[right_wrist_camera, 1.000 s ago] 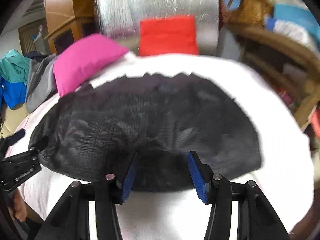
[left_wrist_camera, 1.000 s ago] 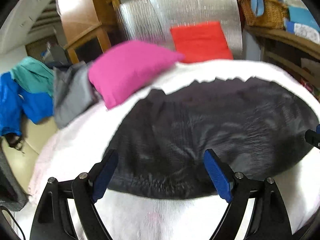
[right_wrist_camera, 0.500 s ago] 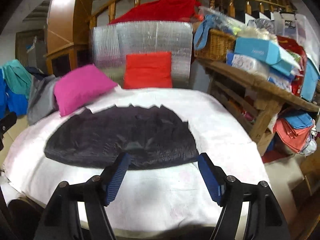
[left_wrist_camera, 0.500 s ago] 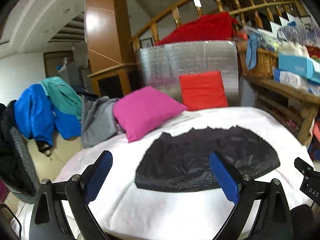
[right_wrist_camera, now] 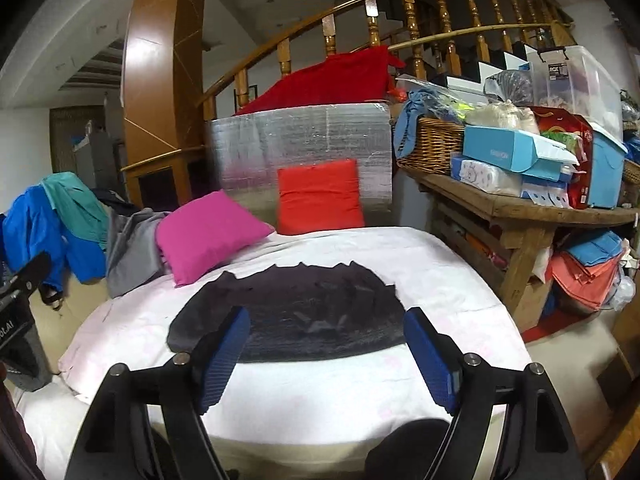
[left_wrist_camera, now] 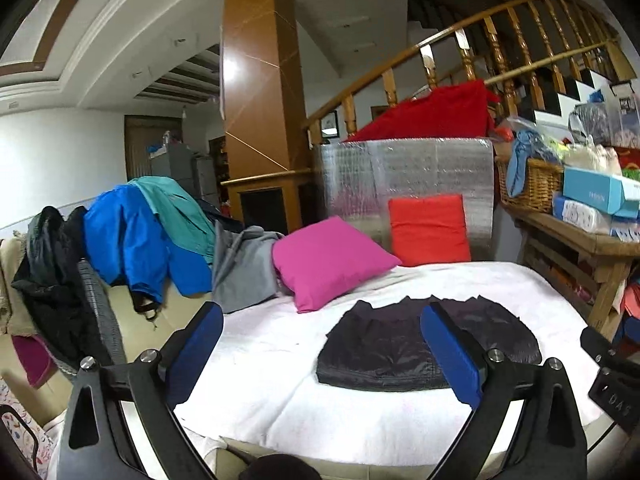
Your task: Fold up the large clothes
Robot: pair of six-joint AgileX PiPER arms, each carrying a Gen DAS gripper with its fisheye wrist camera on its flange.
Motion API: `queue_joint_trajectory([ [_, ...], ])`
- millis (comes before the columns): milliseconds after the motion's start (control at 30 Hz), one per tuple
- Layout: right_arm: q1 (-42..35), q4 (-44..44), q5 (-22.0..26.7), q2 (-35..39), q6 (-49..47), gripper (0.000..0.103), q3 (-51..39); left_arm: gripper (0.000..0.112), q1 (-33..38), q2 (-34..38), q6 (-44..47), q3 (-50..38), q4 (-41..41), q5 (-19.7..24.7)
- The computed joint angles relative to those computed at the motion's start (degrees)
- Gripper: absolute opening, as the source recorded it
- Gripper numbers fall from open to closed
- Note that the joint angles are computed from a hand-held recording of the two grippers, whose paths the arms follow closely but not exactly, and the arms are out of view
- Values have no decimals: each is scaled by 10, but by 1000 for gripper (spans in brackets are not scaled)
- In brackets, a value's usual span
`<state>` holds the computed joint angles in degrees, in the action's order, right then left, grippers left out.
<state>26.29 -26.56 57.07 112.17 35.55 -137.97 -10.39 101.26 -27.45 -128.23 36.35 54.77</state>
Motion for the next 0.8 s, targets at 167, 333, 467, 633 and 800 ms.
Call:
queue_joint_trajectory([
  [167, 28, -38, 6, -9, 22, 82, -7, 100, 3, -44, -22, 54, 19, -16],
  [333, 39, -46, 26, 9, 23, 82, -43, 100, 14, -50, -18, 58, 2, -15],
  [467, 37, -35, 46, 29, 13, 82, -81, 100, 13, -50, -17, 61, 1, -13],
  [633, 31, -30, 44, 31, 11, 82, -79, 100, 7, -48, -22, 60, 8, -10],
  [800, 24, -25, 39, 27, 14, 82, -68, 100, 8, -48, -22, 61, 6, -10],
])
